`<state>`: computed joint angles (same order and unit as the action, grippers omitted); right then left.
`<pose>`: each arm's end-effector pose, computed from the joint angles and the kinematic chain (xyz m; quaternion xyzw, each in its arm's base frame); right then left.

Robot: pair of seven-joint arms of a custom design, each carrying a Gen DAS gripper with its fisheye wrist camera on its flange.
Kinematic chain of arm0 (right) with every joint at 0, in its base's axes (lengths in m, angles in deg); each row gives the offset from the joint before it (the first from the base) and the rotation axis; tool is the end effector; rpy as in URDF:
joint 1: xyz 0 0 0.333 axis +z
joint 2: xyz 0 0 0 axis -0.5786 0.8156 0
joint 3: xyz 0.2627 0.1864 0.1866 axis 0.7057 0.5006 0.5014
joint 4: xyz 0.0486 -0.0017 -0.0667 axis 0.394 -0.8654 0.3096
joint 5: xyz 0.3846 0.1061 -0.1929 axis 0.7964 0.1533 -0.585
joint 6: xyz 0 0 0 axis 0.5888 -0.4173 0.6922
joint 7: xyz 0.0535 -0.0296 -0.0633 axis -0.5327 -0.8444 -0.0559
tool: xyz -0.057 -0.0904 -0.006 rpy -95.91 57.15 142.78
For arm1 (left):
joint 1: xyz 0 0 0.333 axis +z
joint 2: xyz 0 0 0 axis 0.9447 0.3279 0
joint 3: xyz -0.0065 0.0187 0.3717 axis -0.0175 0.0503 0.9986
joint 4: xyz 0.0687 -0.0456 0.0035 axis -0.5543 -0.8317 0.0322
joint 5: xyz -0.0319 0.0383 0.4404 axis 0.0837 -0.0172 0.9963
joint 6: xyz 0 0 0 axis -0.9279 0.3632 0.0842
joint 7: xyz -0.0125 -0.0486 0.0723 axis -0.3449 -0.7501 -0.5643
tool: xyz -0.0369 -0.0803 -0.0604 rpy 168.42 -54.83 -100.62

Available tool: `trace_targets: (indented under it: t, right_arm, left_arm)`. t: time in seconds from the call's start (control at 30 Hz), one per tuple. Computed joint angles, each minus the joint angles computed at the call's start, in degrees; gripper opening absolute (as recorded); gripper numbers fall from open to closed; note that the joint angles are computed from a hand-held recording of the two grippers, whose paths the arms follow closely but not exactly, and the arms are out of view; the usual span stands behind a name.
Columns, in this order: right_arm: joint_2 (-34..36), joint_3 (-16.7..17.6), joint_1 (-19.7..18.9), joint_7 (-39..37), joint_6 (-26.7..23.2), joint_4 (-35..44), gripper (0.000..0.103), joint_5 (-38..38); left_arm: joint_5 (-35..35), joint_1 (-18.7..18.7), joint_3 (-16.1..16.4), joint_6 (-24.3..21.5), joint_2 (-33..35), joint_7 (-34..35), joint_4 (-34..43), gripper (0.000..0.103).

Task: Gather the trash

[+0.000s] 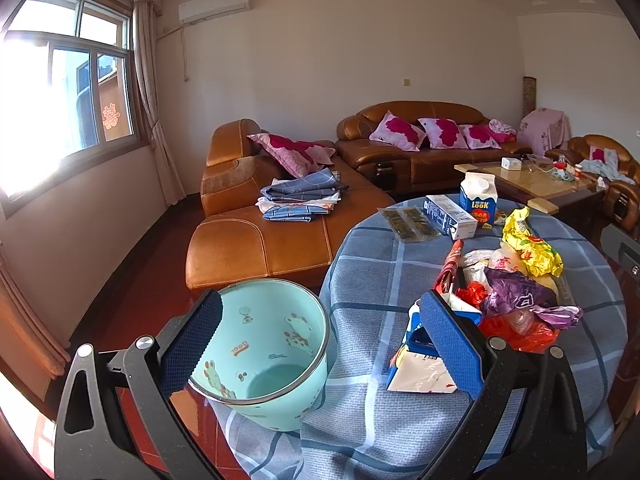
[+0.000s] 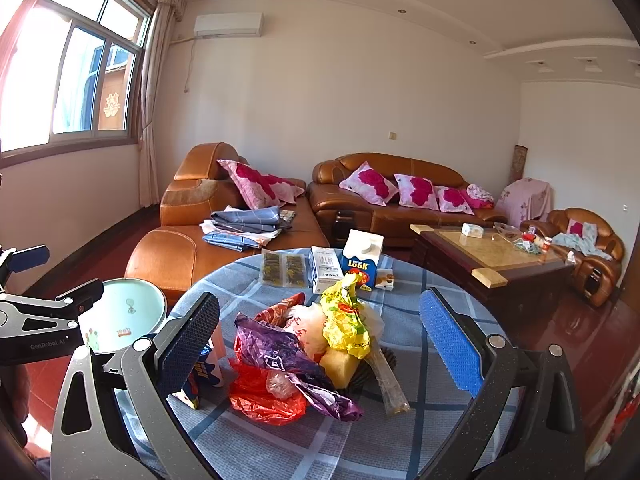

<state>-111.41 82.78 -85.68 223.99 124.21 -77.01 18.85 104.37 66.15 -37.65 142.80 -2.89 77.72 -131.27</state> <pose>0.4434 0.2047 0.5163 -0.5108 0.6228 -0.4938 0.3276 0.5400 -0.1013 0.5054 -0.4799 0.7011 -0.3931 0.3515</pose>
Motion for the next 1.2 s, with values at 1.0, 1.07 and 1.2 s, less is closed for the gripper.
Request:
trace_targets:
  t: [1.0,1.07,1.2]
  right_arm:
    - [-0.11,-0.48,0.18,-0.51,0.22,-0.55,0.098,0.23]
    - [-0.15,-0.48,0.18,-0.5,0.18,-0.56,0.098,0.28]
    - [-0.12,-0.43,0.12,-0.56,0.25,-0.53,0.098,0.29]
  left_arm:
    - [-4.78,1.11,-1.83,0.16,0.5,4.08,-0.22,0.097]
    - [-4.8,1.09,-1.8,0.16,0.5,4.09,-0.22,0.097]
    - [-5.69,1.21,-2.18,0.15,0.41,4.89,-0.36,0.097]
